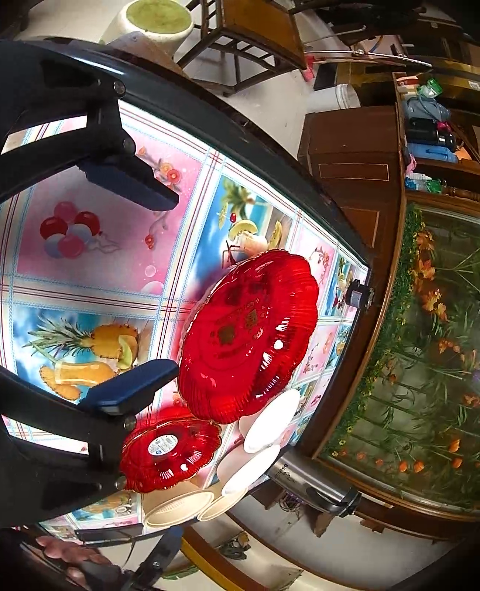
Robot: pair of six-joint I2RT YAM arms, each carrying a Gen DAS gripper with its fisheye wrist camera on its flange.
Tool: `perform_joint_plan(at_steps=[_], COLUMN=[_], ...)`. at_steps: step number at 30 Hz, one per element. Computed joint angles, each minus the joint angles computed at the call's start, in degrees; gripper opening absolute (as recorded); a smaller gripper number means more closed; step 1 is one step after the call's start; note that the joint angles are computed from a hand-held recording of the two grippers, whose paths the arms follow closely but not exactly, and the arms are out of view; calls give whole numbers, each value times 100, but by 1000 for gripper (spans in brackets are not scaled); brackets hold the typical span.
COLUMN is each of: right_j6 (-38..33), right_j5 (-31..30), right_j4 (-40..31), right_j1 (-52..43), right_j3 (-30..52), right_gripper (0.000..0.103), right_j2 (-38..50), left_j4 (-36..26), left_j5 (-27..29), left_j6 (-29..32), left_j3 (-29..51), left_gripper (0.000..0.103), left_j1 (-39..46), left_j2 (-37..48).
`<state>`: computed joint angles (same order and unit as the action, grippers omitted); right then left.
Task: Organize plates and bowls
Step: 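Move the left gripper toward the large red glass plate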
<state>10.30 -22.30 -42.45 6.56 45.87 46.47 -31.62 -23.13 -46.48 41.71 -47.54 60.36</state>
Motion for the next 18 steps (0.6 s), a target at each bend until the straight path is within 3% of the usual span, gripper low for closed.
perform_joint_plan(at_steps=[3,13,18], right_j6=[6,334,410], right_j5=[-36,280,165], right_j4=[128,620,829], right_j1=[189,787,840], right_j3=[72,271,510], right_gripper=[80,80,72], right_j2=[310,907,1545], left_j4=[33,154,72], left_j5=[58,607,729], left_j6=[84,360,458], left_j3=[3,47,135], left_gripper=[81,77,78], left_j1=[48,577,766], left_j2=[3,112,120])
